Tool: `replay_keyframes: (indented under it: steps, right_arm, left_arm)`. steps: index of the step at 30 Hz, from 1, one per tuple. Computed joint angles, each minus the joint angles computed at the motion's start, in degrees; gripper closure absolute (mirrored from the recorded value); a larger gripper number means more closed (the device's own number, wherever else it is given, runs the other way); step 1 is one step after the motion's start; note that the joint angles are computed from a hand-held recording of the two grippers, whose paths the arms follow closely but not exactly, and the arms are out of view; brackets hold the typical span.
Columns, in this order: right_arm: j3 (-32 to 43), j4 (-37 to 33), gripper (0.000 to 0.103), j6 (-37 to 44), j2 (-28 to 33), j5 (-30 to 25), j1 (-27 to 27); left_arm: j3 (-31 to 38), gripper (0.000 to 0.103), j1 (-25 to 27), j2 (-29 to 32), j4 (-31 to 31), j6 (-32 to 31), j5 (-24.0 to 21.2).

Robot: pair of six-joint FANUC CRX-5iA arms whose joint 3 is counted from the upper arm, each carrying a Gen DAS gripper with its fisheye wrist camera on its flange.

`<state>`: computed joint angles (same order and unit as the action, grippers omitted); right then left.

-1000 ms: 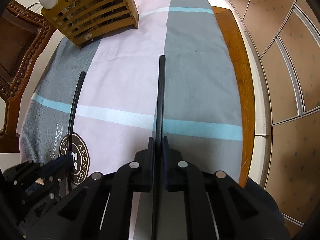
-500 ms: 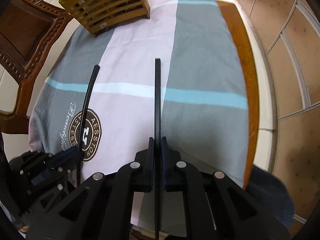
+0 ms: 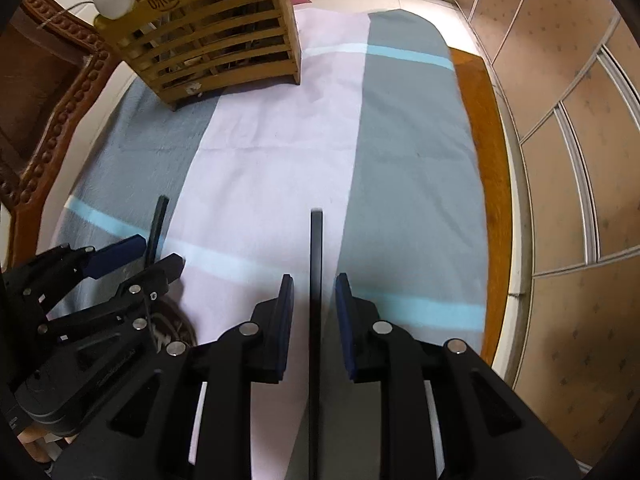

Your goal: Organize utensils

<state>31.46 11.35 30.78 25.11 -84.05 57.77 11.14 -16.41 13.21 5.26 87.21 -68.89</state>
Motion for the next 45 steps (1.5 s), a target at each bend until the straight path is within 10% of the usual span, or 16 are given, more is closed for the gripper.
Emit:
replay_keyframes:
  steps: [15,17,19,21,45]
  right_arm:
    - [8.87,-2.02,0.077,3.76,7.02,-3.92,-3.46]
    - [9.16,-1.39,0.078,4.43,7.36,-4.33,-3.22]
    - [8.42,-0.84,0.092,4.25,6.99,-4.0,-2.95]
    - [6.95,-2.42,0.096,3.57,5.51,-2.43,-3.21]
    - [4.39,25.87,0.096,-4.45,-6.24,0.52,9.11]
  left_arm:
    - [6.11,0.044,-0.03,4.62,-0.74,-0.64,-3.09]
    - [5.66,0.05,0.14,4.3,-0.33,-0.62,-2.52]
    - [6.85,0.083,0.62,5.15,0.1,-0.52,-2.72]
    - [6.81,0.095,1.21,5.21,1.87,-0.57,-3.03]
    - [1.22,0.096,2.41,-17.08,3.41,-1.64,8.96]
